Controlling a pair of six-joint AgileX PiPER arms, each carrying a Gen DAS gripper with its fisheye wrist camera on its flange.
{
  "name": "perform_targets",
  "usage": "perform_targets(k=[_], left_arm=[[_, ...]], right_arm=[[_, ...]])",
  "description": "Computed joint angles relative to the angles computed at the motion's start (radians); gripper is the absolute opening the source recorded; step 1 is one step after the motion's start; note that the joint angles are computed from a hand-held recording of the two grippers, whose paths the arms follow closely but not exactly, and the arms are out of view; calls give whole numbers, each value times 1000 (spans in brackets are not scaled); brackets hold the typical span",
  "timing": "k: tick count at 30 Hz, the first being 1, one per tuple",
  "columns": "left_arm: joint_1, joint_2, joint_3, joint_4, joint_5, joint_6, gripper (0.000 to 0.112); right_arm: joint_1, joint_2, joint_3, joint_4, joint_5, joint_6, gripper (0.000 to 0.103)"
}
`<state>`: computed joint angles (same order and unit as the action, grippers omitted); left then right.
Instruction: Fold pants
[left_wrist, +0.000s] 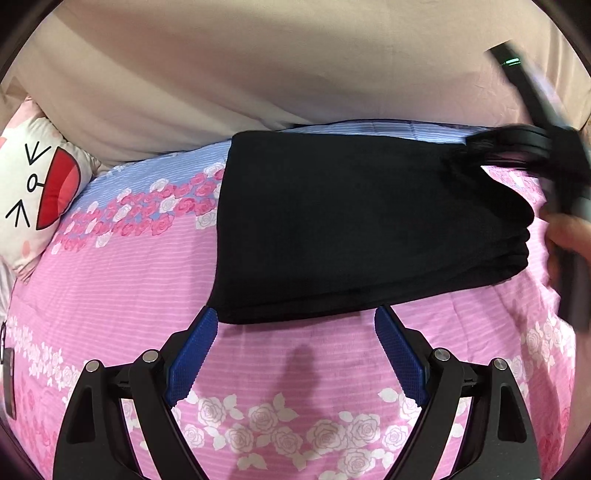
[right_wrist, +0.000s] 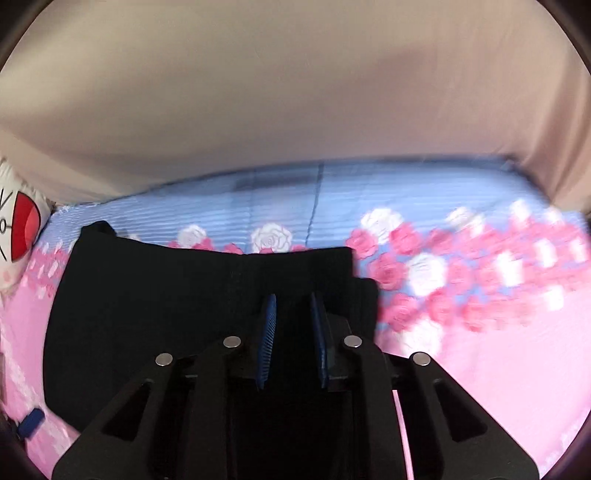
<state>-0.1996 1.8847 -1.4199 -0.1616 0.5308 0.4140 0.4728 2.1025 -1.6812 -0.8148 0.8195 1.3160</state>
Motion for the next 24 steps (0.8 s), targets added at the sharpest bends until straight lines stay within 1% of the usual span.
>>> perform_targets(k=[2, 3, 4, 5, 6, 7, 8, 9, 10, 12, 15, 18, 22, 24], left_arm=[[1, 2, -3, -7, 5, 5, 85], [1, 0, 1, -15, 6, 10, 85], [0, -1, 3, -16, 6, 11, 85], [-2, -3, 8, -13, 2, 7, 85], [-5, -6, 12, -8, 0, 2, 85], [-8, -11, 17, -5, 1, 0, 85], [-10, -22, 29, -7, -4, 6, 85], [-9, -31, 39, -9, -11, 9, 85], [-10, -49, 58, -17, -24, 18, 85], [-7, -74, 80, -43, -33, 42, 85], [-4, -112, 111, -92, -34, 69, 85], [-5, -150, 152, -125, -44, 98, 85], [-16, -190, 203, -129, -63, 111, 85], [-15, -204, 220, -143, -74, 126, 85]], right_arm=[[68, -63, 119, -84, 9, 116, 20], [98, -70, 161, -102, 29, 156, 19], [109, -48, 165, -105, 69, 169, 19], [111, -42, 194, -124, 72, 205, 27], [112, -73, 257, -150, 35, 280, 31], [123, -104, 298, -172, 11, 341, 30], [145, -138, 330, -194, 18, 390, 31], [196, -179, 366, -243, 65, 452, 31], [237, -191, 368, -263, 115, 476, 31], [313, -232, 394, -293, 189, 530, 31], [403, -268, 438, -305, 253, 609, 31], [443, -276, 462, -308, 277, 658, 30], [497, -266, 469, -291, 319, 706, 30], [509, -259, 475, -290, 321, 726, 30]])
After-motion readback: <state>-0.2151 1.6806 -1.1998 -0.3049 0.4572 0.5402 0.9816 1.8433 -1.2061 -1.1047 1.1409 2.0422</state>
